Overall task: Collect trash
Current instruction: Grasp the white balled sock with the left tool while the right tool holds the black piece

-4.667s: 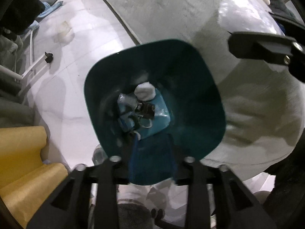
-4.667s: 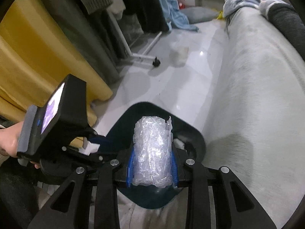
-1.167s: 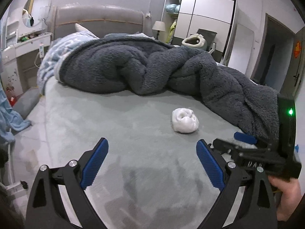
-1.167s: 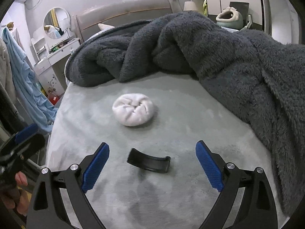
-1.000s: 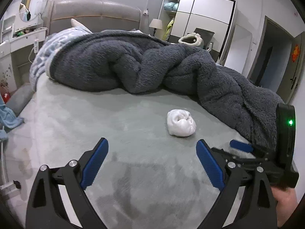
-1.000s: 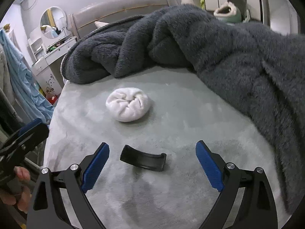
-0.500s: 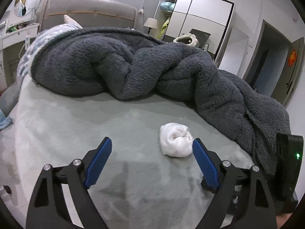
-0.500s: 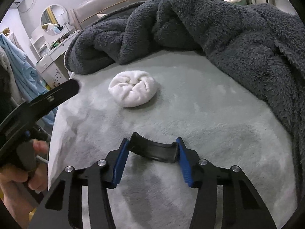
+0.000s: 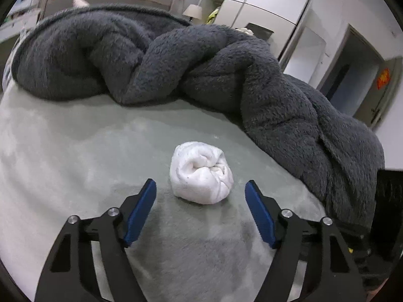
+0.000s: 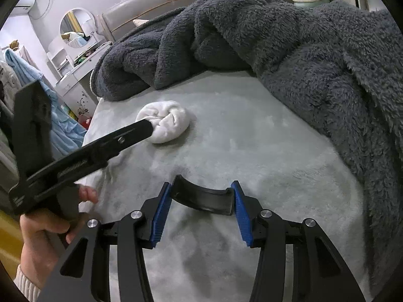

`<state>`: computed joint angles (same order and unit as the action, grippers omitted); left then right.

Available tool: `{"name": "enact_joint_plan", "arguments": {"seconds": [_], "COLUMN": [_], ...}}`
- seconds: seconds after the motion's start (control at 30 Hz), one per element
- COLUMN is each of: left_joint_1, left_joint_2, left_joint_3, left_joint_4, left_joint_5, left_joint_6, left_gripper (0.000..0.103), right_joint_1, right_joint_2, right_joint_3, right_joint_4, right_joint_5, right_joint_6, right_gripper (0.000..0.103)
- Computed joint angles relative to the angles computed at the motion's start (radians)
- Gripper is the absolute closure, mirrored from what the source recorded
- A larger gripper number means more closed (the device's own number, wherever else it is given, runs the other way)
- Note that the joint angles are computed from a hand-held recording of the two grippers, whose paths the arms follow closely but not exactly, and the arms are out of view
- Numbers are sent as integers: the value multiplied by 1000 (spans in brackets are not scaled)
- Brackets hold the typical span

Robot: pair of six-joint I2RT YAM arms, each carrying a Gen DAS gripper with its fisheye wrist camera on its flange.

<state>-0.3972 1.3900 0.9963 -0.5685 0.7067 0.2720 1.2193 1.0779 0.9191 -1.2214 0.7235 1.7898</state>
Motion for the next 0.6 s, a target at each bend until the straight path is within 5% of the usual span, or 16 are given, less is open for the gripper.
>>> {"name": "enact_joint_plan", "arguments": {"seconds": [0.1, 0.3, 0.6], "left_joint_1": [-45, -54, -40], "left_joint_2": [0, 8, -131], "left_joint_3": [-6, -22, -60], "left_joint_4": [27, 56, 8], "left_joint_5": [-83, -76, -106], "left_joint_6": [-48, -138, -132], "left_gripper": [43, 68, 72], "right_joint_1": [32, 81, 160], "right_joint_2": [-6, -11, 17], "right_joint_3": [15, 47, 113], "right_joint_4": [-24, -81, -153], "right_joint_5": [15, 30, 58], "right_joint_6": [6, 15, 79], "right_gripper": [54, 54, 54]}}
